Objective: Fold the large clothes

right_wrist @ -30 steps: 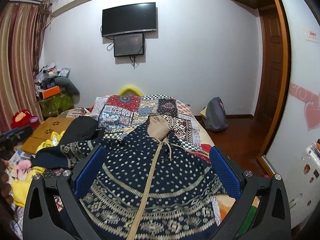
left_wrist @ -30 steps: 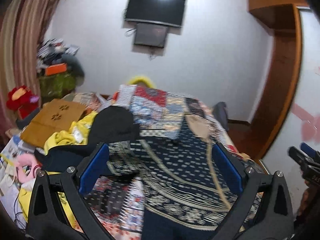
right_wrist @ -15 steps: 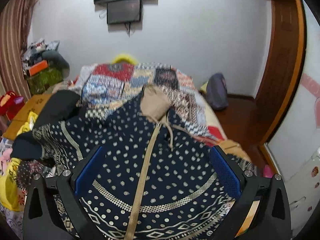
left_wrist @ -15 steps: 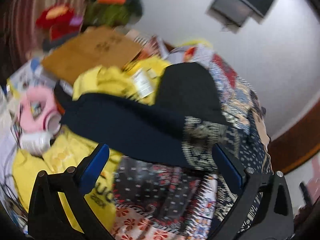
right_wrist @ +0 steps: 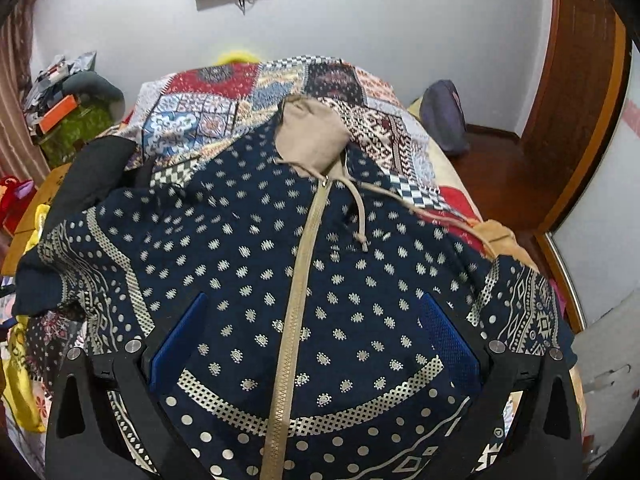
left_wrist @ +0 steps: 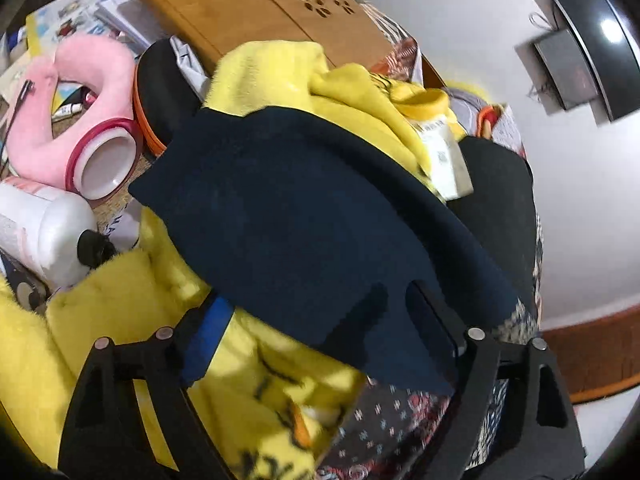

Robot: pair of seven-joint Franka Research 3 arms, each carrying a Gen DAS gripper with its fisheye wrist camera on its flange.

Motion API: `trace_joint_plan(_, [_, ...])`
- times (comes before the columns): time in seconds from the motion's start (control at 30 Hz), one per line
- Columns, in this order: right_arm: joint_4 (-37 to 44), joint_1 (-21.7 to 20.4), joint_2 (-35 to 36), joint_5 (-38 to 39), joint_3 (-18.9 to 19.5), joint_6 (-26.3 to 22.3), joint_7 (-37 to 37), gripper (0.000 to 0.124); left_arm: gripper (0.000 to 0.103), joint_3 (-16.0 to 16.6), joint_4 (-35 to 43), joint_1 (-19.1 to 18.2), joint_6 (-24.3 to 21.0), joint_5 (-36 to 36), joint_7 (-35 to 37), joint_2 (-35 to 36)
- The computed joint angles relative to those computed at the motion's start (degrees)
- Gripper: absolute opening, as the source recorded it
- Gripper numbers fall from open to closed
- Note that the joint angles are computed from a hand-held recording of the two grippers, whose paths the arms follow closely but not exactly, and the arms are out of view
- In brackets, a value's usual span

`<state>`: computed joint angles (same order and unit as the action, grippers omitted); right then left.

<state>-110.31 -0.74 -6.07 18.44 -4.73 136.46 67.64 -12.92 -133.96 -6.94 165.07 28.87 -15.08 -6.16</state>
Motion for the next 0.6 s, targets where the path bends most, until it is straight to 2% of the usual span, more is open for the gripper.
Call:
trace_joint_plan(0.07, [0.07, -0.06, 0.52, -0.82, 0.12, -0.18, 0.81, 0.103, 0.082, -0.59, 0.68, 1.06, -1.35, 3.88, -3.34, 0.15])
trace_joint_plan(0.1, [0.10, -0.09, 0.78, -1.36, 0.19, -0.43, 1.33, 0.103, 0.076, -0.57, 1.02, 1.18, -2.20, 4.95, -3.74, 0.21])
trace_joint_plan(0.13, [0.07, -0.12, 0.91, -1.72, 0.21, -0.67, 1.69, 0.103, 0.072, -0.61, 1.87, 1.07, -4.23, 5.66, -3.37, 0.40])
trace_joint_plan(0.17, [0.06, -0.14, 1.01, -2.05, 0.23, -0.92, 2.04, 0.103, 0.062, -0.55, 3.34, 0.50, -7.84, 4.96, -1.24, 0.82])
trace_joint_plan(0.23, [-0.05, -0.26, 1.03, -3.78, 0.41, -0.86, 3.51, 0.103, 0.054, -0.19, 5.14, -0.16, -11.08, 4.67, 1.02, 1.70])
trace_joint_plan(0.3, [-0.24, -0.21, 0.72, -3.98, 0.38, -0.59, 3.54, 0.103, 0.037, -0.29, 6.46, -0.73, -14.54, 6.34, 1.12, 1.92])
trace_joint_plan(0.33, [-0.52, -0.19, 0.34, -4.26, 0.40, -0.15, 3.44, 0.103, 0.031, -0.57, 8.15, -1.32, -18.14, 6.74, 2.42, 2.11])
trace_joint_plan(0.4, [-0.81, -0.17, -0.37, -4.59, 0.37, 0.41, 2.97, 0.103, 0.002, -1.88, 11.82, -1.88, -25.83, 7.59, 4.79, 2.65])
trace_joint_plan(0.43, [-1.00, -0.17, -0.78, -4.62, 0.33, 0.72, 2.70, 0.103, 0.002, -0.93, 12.71, -2.85, -26.59, 8.47, 5.30, 3.12])
trace_joint_plan(0.6, [-1.46, -0.24, -2.62, -3.12, -0.20, 1.18, 0.87, 0.103, 0.002, -2.02, 18.48, -4.90, -31.79, 15.30, 6.46, 1.60])
